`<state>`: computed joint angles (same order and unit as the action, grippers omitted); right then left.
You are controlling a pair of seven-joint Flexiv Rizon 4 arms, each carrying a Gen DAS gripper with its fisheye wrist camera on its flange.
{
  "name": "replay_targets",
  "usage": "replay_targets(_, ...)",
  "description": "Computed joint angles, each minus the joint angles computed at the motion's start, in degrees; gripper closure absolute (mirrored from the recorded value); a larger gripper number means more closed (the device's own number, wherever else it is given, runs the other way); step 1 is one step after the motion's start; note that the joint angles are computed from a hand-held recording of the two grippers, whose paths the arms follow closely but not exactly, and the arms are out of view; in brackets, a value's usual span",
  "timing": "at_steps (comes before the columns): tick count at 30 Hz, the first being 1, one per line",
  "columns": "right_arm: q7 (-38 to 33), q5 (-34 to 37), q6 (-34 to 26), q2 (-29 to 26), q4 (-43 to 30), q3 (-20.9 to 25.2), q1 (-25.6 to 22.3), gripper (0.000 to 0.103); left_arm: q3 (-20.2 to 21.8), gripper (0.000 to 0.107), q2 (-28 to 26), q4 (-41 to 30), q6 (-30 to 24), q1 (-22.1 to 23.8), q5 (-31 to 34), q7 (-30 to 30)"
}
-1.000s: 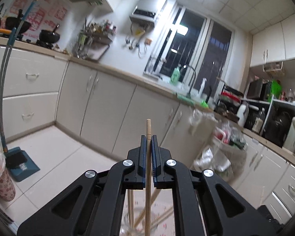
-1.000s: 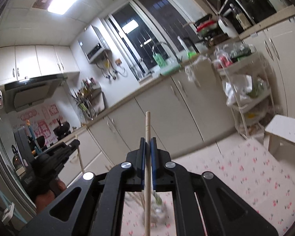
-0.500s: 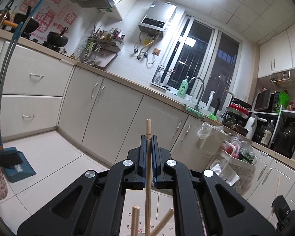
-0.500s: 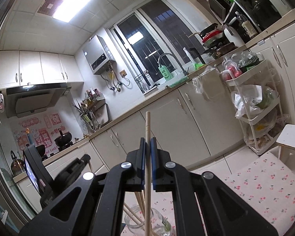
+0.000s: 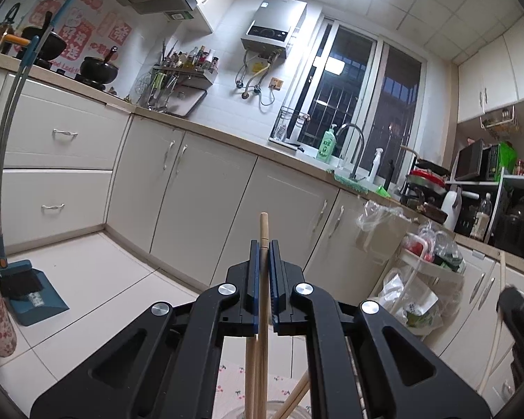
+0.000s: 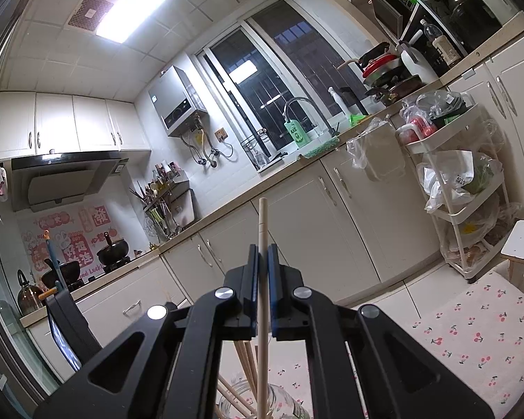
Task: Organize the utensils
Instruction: 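Lift both held sticks upright and hold them above the glass jar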
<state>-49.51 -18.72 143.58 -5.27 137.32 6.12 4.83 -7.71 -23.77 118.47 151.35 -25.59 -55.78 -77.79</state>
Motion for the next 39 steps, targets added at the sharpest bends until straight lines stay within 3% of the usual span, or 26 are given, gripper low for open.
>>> replay_targets(12, -2.1, 3.1, -0.8, -1.0, -1.4, 1.0, 2.2, 0.097, 0.1, 0.102, 0.9, 4.1, -1.0, -0.8, 0.7, -1.0)
replay_targets(23, -0.3, 1.7, 0.2, -1.7, -0.8, 0.8, 1.8, 0.097, 0.7, 0.102, 3.7, 3.7, 0.4, 0.4, 2.4, -4.1)
replay_targets(39, -0.2, 2.1, 0.3, -2.1, -0.6, 0.8, 1.9, 0.097, -0.1, 0.102, 0.8, 1.2, 1.1, 0.1, 0.8, -2.3)
